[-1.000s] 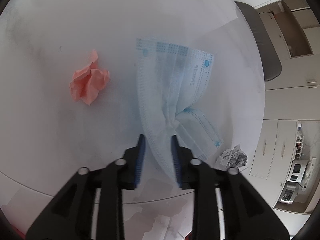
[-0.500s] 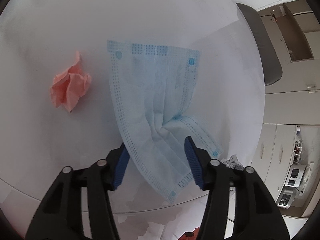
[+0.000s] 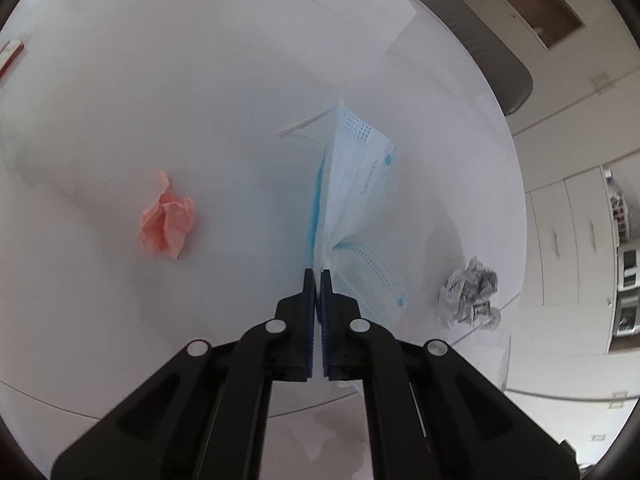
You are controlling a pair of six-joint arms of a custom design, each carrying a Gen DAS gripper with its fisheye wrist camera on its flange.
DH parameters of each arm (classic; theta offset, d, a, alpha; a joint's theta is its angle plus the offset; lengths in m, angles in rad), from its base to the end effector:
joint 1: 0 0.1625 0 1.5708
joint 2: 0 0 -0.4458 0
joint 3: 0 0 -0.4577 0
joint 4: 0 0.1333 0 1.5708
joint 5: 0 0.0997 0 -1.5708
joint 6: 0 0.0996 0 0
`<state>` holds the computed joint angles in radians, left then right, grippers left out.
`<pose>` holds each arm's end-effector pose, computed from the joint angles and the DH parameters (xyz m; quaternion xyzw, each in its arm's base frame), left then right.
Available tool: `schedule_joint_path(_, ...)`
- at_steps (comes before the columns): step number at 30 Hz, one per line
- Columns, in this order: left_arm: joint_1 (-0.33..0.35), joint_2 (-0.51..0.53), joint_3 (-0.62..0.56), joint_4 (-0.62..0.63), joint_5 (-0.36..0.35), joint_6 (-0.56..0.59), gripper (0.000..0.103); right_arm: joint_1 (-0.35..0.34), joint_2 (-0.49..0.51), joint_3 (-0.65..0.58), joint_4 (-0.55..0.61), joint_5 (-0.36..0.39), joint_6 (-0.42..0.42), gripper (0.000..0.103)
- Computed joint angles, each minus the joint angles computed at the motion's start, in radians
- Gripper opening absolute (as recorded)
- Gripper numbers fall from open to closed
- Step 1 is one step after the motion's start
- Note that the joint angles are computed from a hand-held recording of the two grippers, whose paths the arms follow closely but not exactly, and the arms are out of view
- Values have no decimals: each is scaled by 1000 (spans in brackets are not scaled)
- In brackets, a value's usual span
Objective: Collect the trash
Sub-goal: 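Carry the mask and red packet to the white bin and release both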
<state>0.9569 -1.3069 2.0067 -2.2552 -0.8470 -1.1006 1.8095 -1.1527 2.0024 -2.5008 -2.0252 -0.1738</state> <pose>-0.1626 -0.5766 0.2219 -0.2227 0.9083 -0.2630 0.2372 0.2265 -0.5518 0.1449 0.1905 -0.9547 0.0464 0.2237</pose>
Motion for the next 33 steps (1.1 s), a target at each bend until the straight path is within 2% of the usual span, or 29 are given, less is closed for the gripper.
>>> schedule_joint_path(6,-100,-85,74,77,-35,89,2,9,-90,91,-10,-13,35,38)
schedule_joint_path(13,-279,-191,196,84,-130,221,2,-1,-285,265,-8,-47,106,38)
schedule_joint_path(16,-343,-204,233,74,-210,249,2,-38,-351,339,-6,-65,141,38)
schedule_joint_path(19,-389,-178,251,54,-256,273,2,-95,-386,401,-20,-79,144,38)
schedule_joint_path(24,-438,-122,254,45,-296,302,3,-177,-347,467,-97,-117,100,41)
schedule_joint_path(25,-446,-115,251,53,-296,298,3,-193,-338,476,-112,-114,92,45)
schedule_joint_path(27,-449,-85,238,55,-302,297,2,-224,-325,493,-141,-96,74,74)
schedule_joint_path(29,-460,-65,234,62,-306,284,2,-240,-324,507,-168,-100,69,79)
schedule_joint_path(33,-478,-15,214,85,-299,292,3,-258,-365,518,-144,-111,55,91)
